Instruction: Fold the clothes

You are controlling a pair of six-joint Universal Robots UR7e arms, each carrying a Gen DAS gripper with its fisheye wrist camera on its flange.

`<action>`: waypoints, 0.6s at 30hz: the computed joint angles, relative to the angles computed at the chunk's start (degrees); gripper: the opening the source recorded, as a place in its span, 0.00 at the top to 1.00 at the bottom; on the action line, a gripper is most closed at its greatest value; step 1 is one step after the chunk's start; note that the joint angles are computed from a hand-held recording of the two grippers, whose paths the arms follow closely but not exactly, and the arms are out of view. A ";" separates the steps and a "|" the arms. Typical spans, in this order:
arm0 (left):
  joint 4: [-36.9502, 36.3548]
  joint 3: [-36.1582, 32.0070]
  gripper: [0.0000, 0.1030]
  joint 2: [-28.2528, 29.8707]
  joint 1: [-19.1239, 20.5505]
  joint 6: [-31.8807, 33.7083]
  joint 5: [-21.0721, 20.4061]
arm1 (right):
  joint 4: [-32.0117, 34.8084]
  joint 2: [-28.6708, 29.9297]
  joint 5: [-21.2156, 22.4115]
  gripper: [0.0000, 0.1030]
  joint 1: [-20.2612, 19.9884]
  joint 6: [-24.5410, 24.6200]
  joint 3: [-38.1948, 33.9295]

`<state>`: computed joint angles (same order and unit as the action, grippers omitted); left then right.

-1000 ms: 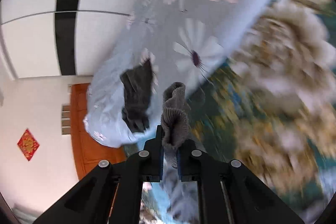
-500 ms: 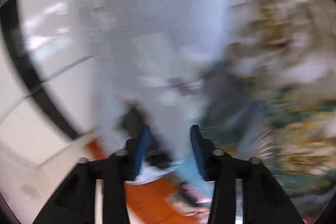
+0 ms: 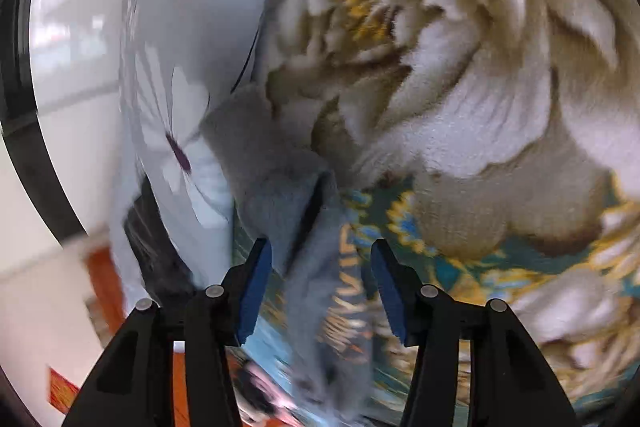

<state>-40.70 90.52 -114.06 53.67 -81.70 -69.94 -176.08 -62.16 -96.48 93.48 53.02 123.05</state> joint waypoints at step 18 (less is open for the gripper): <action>0.21 0.45 0.42 -1.27 1.84 -1.07 -0.58 | 11.44 0.63 -15.64 0.91 17.31 3.12 -11.59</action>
